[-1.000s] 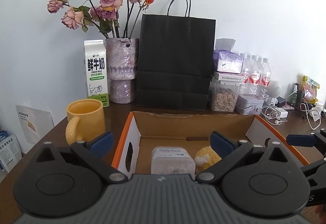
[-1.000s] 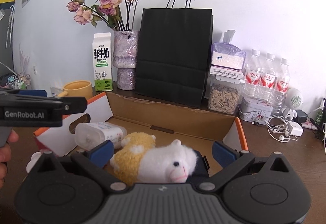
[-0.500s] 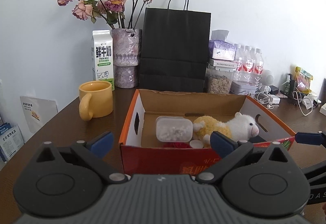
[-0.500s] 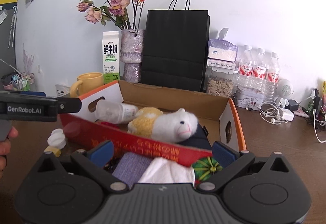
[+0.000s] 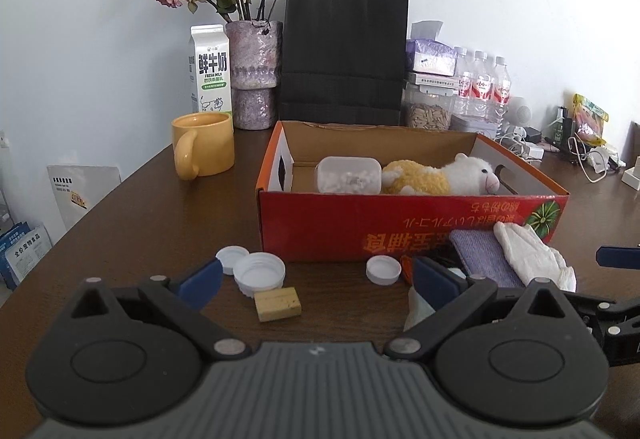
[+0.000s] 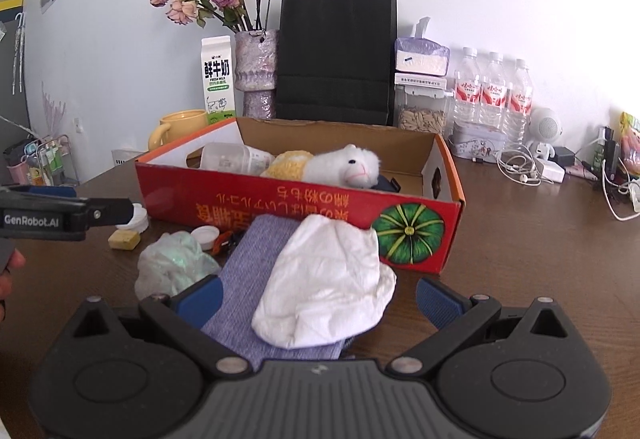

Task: Organize objects
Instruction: 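Move the right gripper to the white cloth and grasp it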

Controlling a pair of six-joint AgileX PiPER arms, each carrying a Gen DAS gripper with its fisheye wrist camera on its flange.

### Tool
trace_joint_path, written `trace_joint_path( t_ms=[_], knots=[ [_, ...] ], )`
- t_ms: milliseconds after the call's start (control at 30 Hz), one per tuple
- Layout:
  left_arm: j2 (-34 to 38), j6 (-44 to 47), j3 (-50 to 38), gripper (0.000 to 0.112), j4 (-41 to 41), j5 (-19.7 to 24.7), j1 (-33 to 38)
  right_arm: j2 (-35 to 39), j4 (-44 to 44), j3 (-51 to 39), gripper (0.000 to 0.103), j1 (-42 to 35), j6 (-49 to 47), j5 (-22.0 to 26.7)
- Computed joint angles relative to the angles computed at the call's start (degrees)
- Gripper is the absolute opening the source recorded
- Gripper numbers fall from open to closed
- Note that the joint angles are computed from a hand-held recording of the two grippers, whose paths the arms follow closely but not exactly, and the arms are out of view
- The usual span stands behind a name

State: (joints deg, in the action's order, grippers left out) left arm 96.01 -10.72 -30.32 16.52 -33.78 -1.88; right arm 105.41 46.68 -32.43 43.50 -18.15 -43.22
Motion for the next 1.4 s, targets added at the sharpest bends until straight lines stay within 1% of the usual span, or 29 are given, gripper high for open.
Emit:
trace_joint_path(
  t_ms=[167,333,567,633,733,800,867,933,1000,1067,1233,1400],
  knots=[
    [-1.6,-2.0,3.2,0.103,4.0,-1.1,0.8,-0.6,1.0,1.8,0.103,1.3,1.1,-0.8],
    [-2.4,-1.3,4.3,0.103,3.7,-1.4,-0.2,0.0,1.0,1.4,0.103,0.7,1.5,-0.4],
    [-2.5,-0.4,4.1,0.103,2.3,-0.9,-1.1,2.2,-2.1,-2.1,0.103,-2.9,1.7,3.3],
    [-2.4,-0.2,4.0,0.103,1.5,-0.8,-1.3,3.1,-1.7,-4.0,0.103,-3.9,0.7,4.4],
    [-2.3,-0.6,3.6,0.103,1.0,-0.5,-1.3,4.6,-2.3,-7.0,0.099,-5.6,0.0,6.5],
    [-2.4,-0.5,3.6,0.103,1.0,-0.3,-1.2,5.5,-3.2,-8.6,0.091,-6.6,0.6,8.6],
    [-2.3,-0.5,3.5,0.103,1.0,-0.2,-1.2,6.0,-4.6,-8.6,0.09,-6.7,2.2,8.0],
    [-2.3,-0.4,3.5,0.103,0.8,-0.2,-1.3,6.2,-4.5,-8.1,0.085,-6.3,2.5,6.4],
    [-2.2,-0.3,3.3,0.103,0.8,-0.1,-1.4,6.5,-4.5,-7.9,0.075,-6.1,2.6,5.5],
    [-2.0,-0.2,3.2,0.103,0.7,0.1,-1.7,6.6,-5.0,-7.6,0.071,-5.9,3.0,4.8],
    [-1.7,0.3,2.7,0.103,-0.1,0.6,-2.3,6.4,-7.7,-6.5,0.068,-6.2,5.7,3.4],
    [-1.7,1.1,2.8,0.103,-1.1,0.7,-3.0,6.2,-9.2,-4.8,0.067,-5.9,8.1,0.7]
  ],
)
